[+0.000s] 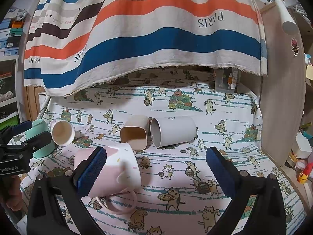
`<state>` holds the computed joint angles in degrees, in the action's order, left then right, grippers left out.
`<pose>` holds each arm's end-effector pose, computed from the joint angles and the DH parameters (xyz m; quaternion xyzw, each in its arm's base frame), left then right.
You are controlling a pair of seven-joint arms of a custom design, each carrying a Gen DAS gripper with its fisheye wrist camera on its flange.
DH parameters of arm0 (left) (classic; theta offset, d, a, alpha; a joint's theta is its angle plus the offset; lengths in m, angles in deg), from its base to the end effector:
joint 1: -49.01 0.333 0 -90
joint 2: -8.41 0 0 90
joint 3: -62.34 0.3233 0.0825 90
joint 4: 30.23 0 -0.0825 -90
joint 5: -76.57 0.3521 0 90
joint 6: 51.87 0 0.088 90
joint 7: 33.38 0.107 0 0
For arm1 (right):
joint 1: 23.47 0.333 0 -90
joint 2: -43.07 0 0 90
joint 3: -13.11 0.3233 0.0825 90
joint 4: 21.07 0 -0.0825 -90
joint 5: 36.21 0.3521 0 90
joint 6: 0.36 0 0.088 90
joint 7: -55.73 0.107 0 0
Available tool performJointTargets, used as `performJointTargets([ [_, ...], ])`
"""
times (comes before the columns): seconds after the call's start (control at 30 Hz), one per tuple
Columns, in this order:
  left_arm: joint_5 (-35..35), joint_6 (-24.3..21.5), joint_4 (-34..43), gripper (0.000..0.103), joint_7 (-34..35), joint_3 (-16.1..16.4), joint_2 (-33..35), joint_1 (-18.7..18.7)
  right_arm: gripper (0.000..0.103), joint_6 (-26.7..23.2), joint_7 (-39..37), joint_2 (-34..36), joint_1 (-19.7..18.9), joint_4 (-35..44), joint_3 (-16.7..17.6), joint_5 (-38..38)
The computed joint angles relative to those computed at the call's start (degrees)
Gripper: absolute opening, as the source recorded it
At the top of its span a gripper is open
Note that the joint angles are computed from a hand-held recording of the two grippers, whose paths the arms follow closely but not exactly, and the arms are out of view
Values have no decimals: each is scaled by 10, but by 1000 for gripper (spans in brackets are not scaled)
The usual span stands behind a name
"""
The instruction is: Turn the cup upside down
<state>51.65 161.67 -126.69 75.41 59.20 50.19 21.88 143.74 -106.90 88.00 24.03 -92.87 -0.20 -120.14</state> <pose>0.6283 -0.2898 0.3596 -0.4864 0.6413 -0.4752 0.3555 0.5917 0.4800 0.3661 -0.5574 0.5868 -0.4366 0.3929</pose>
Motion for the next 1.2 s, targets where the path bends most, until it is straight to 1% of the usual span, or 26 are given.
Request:
performJointTargets([
  [1.0,0,1,-1,103,1,1,0,-1,102,-1,12,-5,1,-11,-1,-9],
  [1.2,2,0,0,103,0,1,1,1,102,-2,10,-6,-3,-12,4,-10],
])
